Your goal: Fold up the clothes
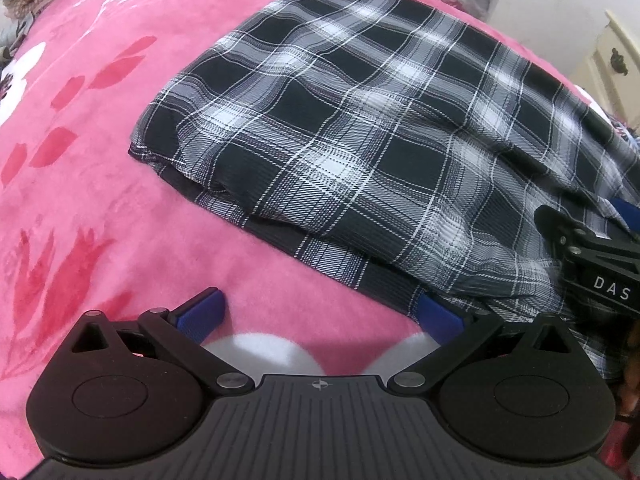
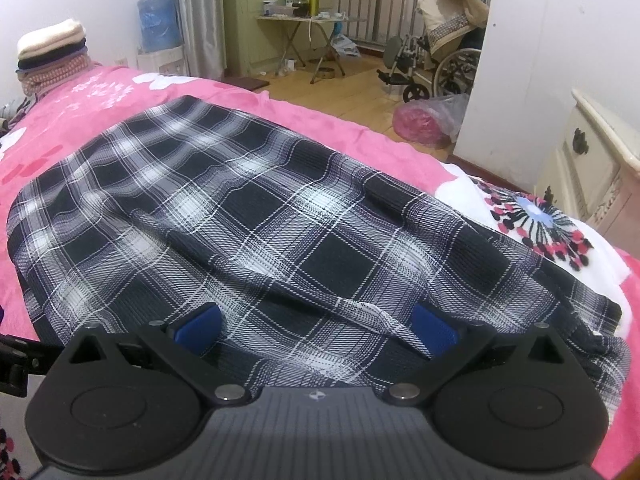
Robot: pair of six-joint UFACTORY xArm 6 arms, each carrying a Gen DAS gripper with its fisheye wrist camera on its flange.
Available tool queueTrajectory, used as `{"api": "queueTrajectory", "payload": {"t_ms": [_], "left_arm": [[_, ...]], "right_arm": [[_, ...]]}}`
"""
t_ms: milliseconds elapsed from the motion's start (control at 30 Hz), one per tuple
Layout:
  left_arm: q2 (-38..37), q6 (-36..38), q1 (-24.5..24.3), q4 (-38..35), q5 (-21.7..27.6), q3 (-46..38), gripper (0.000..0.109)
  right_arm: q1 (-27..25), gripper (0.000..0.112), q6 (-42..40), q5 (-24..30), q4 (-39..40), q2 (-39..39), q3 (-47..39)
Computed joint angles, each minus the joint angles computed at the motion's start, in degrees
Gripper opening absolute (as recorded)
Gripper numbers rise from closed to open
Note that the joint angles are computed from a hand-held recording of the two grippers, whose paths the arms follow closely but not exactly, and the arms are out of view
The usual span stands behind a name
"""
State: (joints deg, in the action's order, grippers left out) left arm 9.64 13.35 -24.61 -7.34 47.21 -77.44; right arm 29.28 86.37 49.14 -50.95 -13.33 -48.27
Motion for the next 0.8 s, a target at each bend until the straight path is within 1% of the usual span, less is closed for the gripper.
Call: {"api": "queueTrajectory", "payload": {"t_ms": [67, 267, 433, 567, 800], "left_arm": [[-0.1, 0.0, -0.1, 0.0, -0.1, 0.1, 0.103], [-1.4, 0.5, -0.5, -0.5, -2.8, 2.6, 0.103], [-1.2, 0.5, -0.6, -1.0, -2.1, 2.1, 0.103], [-1.7, 0.1, -1.0, -0.6, -3.2, 3.1, 0.103], [-2.3, 1.6, -1.4, -1.7, -4.3, 4.2, 0.103]], "right_arm": [[-0.1, 0.103, -0.5, 0.1, 0.6, 0.1, -0.3], [-0.3, 0.103, -1.4, 0.4, 1.3, 0.2, -0.8], [-0.3, 0.103, -1.6, 0.7, 1.6, 0.4, -1.0], [-0.2, 0.103, -1.7, 0.9, 1.8, 0.6, -1.2], [-0.2, 0.103, -2.1, 1.0, 2.3, 0.7, -1.3]]}}
